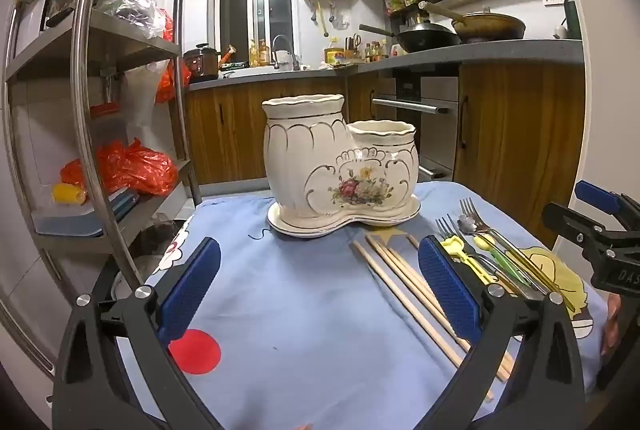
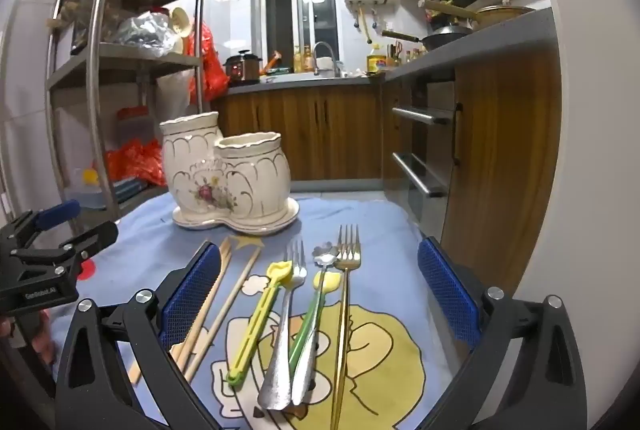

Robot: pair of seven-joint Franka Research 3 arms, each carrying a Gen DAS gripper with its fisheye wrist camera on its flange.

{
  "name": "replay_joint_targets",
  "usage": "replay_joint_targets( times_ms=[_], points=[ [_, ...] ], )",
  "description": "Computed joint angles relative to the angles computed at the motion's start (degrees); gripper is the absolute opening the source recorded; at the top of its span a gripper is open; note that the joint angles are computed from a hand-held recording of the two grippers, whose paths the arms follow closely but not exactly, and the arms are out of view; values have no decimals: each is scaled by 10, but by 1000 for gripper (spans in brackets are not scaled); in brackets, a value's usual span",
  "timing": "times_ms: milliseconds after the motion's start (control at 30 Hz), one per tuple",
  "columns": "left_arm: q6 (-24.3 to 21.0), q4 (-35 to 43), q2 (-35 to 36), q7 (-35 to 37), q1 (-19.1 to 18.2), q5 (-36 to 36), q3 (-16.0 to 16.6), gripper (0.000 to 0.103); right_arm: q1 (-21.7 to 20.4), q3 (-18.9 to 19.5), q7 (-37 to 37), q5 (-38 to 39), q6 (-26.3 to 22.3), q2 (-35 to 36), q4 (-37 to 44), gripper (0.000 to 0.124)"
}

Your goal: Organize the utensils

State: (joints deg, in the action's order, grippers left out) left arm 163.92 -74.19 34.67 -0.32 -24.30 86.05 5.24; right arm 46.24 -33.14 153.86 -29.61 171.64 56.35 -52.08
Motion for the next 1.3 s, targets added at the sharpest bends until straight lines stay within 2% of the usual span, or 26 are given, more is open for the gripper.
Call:
replay_joint_targets(
  times_ms=[33, 67, 133, 167, 733, 767, 1300],
  points=[
    [0, -1, -1, -3, -1, 2, 1, 98, -14, 32, -27, 11, -7, -5, 2, 98],
    [0, -3, -3, -7, -2, 5, 1, 98, -20, 44, -41, 16, -17, -4, 9, 98],
    [3, 1, 3, -13, -1, 8, 3, 98, -17, 41, -31, 5, -14, -9, 0, 98],
    [2, 0, 2, -18, -2, 13, 4, 98, -23, 51, -53, 21, -24, 0, 17, 98],
    [2, -10, -5, -5, 1, -4, 1, 98, -20, 48, -51, 19, -24, -4, 9, 98],
    [2, 3, 6, 12, 7, -18, -4, 98, -20, 47, -51, 19, -24, -4, 9, 98],
    [5, 3, 6, 13, 0, -25, 7, 98, -23, 51, -49, 15, -29, -1, 15, 98]
  ],
)
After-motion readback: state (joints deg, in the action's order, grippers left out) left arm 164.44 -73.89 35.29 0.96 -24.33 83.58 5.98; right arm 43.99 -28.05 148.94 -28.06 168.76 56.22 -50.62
